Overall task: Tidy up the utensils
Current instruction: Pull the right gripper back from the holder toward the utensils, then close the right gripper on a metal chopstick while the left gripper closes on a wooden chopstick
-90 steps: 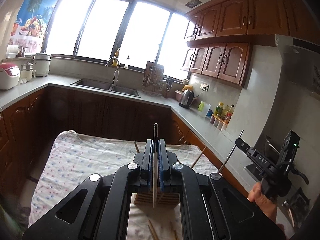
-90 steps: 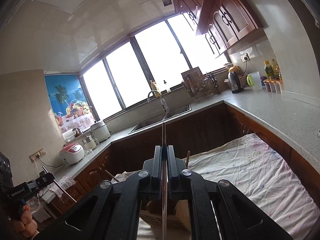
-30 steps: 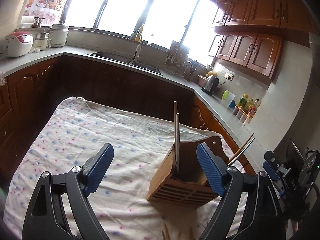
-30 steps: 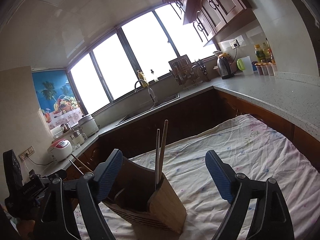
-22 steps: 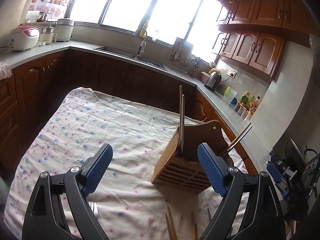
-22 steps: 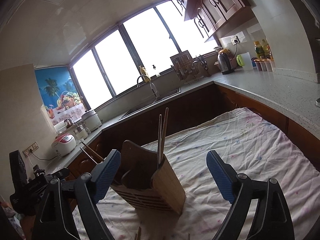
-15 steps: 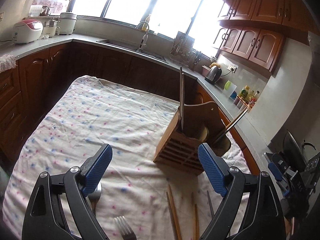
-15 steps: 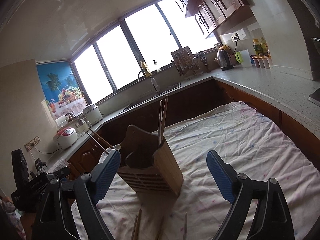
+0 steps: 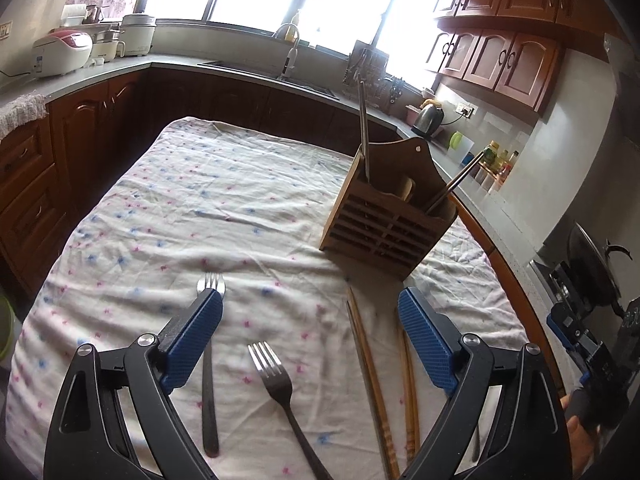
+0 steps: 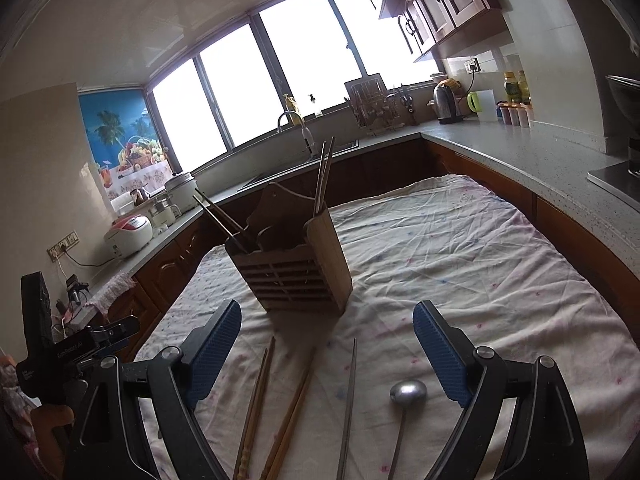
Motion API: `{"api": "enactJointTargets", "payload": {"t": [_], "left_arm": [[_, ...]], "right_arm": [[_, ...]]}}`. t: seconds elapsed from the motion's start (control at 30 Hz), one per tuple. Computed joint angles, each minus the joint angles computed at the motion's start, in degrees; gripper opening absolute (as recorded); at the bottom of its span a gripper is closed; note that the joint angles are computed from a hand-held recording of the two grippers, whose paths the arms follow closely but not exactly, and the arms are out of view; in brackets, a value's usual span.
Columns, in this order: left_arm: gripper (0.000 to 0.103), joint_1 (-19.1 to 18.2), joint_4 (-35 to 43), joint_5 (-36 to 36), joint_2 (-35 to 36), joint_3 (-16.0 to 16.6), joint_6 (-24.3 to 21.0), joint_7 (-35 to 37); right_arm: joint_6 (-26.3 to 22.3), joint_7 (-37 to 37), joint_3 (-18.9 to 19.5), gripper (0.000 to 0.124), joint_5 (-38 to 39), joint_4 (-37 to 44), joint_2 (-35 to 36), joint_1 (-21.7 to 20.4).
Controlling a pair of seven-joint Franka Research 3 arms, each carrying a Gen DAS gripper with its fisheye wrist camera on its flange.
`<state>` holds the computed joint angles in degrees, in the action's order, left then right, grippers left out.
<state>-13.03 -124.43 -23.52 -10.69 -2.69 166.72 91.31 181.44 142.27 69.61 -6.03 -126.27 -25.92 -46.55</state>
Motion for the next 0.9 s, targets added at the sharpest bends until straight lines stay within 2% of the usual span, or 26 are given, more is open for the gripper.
{"api": "enactJointTargets", "payload": {"t": [0.2,0.43,0.9], "left_arm": [[0.092,-0.3,-2.8,1.5,-1.7,-0.3,-0.9,-1.2],[0.092,-0.9,-3.4,2.9,-1.7,-0.3,-1.9,-1.8],[0.092,0.7,0.5,4.7,1.7,-2.1,-4.9,-2.1]], "right_arm": [[-0.7,-0.4,-2.4,0.089,-0.3,-2.5,-1.2,4.1],[-1.2,-0.1,-3.1,0.089,-1.6,-3.4,0.6,6.0],[-2.9,1.2,-0.8,0.089,-6.6,-1.2,5.5,3.5]]}}
